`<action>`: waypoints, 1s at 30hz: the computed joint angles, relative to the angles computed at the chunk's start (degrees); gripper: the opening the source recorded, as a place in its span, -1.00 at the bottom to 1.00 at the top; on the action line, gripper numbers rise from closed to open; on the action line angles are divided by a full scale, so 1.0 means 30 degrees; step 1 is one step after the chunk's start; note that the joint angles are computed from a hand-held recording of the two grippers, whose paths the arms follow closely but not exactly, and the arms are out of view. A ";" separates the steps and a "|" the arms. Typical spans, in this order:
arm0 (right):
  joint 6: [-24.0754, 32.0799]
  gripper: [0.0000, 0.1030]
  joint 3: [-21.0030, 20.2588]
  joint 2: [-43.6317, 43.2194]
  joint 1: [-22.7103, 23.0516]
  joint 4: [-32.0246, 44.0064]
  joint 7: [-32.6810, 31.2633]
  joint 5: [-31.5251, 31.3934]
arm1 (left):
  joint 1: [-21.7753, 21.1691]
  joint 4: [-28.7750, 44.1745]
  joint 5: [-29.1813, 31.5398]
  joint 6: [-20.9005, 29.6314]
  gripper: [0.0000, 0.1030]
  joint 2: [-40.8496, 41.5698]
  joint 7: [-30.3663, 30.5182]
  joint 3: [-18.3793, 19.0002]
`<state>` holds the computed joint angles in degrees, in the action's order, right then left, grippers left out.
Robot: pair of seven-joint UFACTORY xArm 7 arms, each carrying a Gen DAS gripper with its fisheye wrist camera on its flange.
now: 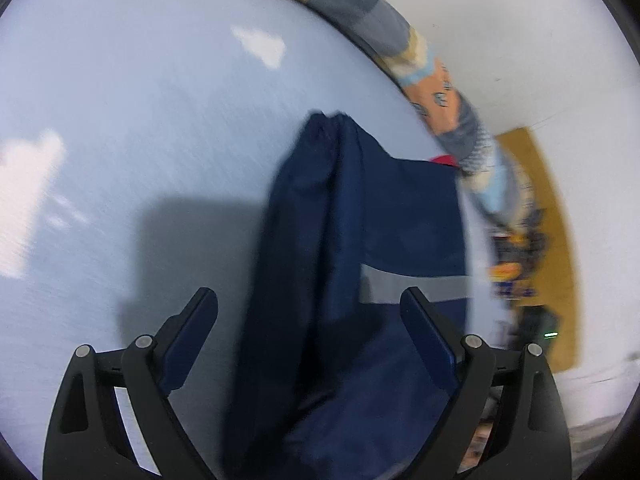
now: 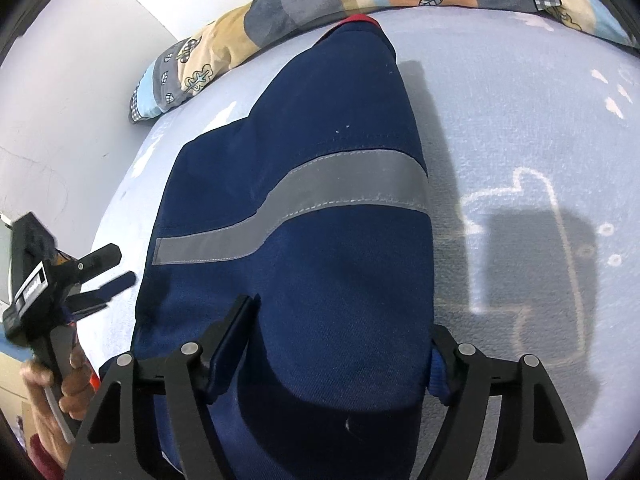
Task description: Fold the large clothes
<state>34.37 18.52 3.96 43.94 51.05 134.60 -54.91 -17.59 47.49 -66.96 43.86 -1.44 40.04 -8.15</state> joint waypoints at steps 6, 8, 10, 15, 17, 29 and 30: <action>0.0004 0.46 0.0042 -0.0095 0.0009 -0.0052 -0.0029 -0.0028 | 0.0207 0.0320 -0.0502 0.1463 0.81 0.0707 0.0268 -0.0150; -0.0020 0.46 0.0050 -0.0113 -0.0007 -0.0068 -0.0056 -0.0018 | -0.0217 0.0262 0.1065 -0.0046 0.81 0.0552 -0.0550 -0.0546; 0.0004 0.46 0.0074 -0.0110 0.0000 -0.0055 -0.0078 0.0007 | -0.0684 0.0065 0.2980 -0.1570 0.81 0.0484 -0.1640 -0.0868; -0.0052 0.46 0.0071 -0.0124 -0.0035 -0.0051 -0.0193 0.0039 | -0.0941 0.0525 0.2946 -0.1357 0.82 0.1434 -0.1503 -0.0999; -0.0066 0.46 0.0069 -0.0108 -0.0039 -0.0038 -0.0242 0.0022 | -0.0807 0.0845 0.2329 -0.0839 0.84 0.1776 -0.1151 -0.1021; -0.0603 0.46 0.0021 -0.0175 -0.0161 -0.0264 0.0122 -0.0324 | -0.0984 0.1856 0.1128 -0.0680 1.00 0.3012 -0.0283 -0.1834; -0.0643 0.46 0.0017 -0.0184 -0.0175 -0.0285 0.0100 -0.0328 | -0.1044 0.1726 0.1219 -0.0810 1.00 0.2832 -0.0040 -0.1877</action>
<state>32.45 18.57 3.40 43.41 50.20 134.90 -55.89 -20.72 52.66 -63.31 41.43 7.05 39.92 -13.78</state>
